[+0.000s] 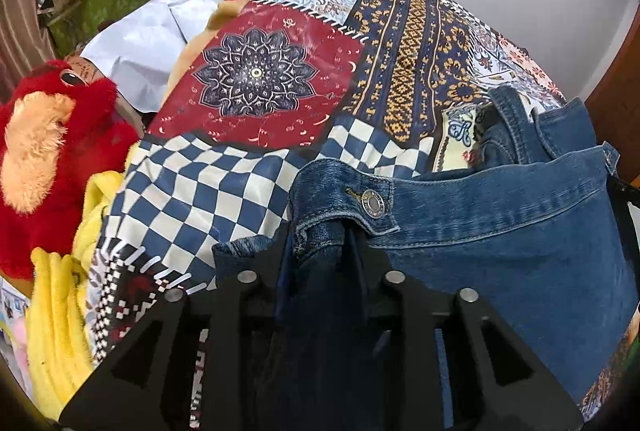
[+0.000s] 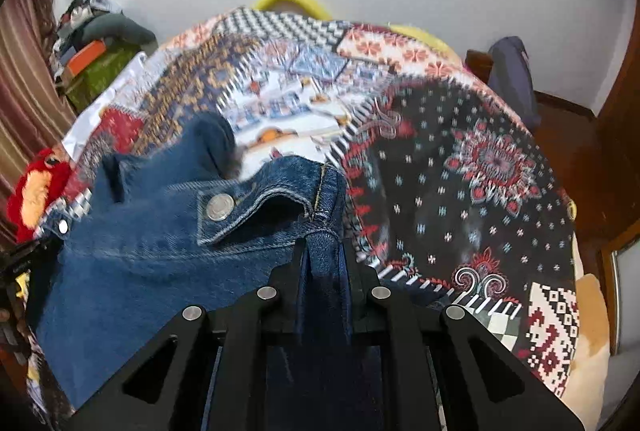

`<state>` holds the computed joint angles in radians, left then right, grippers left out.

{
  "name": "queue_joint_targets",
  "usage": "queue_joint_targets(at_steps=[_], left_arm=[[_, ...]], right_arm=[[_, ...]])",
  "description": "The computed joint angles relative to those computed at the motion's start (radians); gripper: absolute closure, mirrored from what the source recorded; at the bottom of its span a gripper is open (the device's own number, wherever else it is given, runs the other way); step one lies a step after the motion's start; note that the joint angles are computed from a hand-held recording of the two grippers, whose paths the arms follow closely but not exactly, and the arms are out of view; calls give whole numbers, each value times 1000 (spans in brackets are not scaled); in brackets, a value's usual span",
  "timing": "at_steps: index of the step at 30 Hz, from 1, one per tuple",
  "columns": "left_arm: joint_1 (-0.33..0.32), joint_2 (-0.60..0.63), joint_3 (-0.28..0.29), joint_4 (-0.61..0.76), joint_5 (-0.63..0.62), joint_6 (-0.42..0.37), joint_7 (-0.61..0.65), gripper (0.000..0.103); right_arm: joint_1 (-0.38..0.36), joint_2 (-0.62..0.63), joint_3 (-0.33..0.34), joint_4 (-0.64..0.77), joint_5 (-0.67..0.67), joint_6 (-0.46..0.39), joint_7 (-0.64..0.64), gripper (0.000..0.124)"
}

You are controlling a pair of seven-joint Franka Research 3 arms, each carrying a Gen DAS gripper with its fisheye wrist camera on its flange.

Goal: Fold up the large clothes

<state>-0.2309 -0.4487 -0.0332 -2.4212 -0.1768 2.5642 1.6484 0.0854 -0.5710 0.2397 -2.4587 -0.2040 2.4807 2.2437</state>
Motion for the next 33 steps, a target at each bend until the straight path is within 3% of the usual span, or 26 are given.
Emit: queue_joint_targets(at_steps=[4, 7, 13, 17, 21, 29, 33], left_arm=[[-8, -7, 12, 0, -15, -17, 23, 71], [-1, -20, 5, 5, -2, -48, 30, 70], [46, -87, -57, -4, 135, -91, -32, 68], [28, -145, -44, -5, 170, -113, -30, 67], [0, -240, -39, -20, 181, -129, -23, 55], [-100, -383, -20, -83, 139, -141, 7, 37], [-141, -411, 0, -120, 94, -166, -2, 36]], right_arm=[[-5, 3, 11, 7, -18, -31, -5, 109], [-22, 22, 51, 64, -83, -173, 17, 108], [29, -24, 61, 89, -153, -302, 15, 108], [76, -77, 61, 104, -138, -297, -2, 108], [105, -90, 92, 146, -115, -263, -7, 108], [169, -26, 175, 223, -71, -177, 26, 108], [197, 44, 210, 247, -88, -158, 60, 108]])
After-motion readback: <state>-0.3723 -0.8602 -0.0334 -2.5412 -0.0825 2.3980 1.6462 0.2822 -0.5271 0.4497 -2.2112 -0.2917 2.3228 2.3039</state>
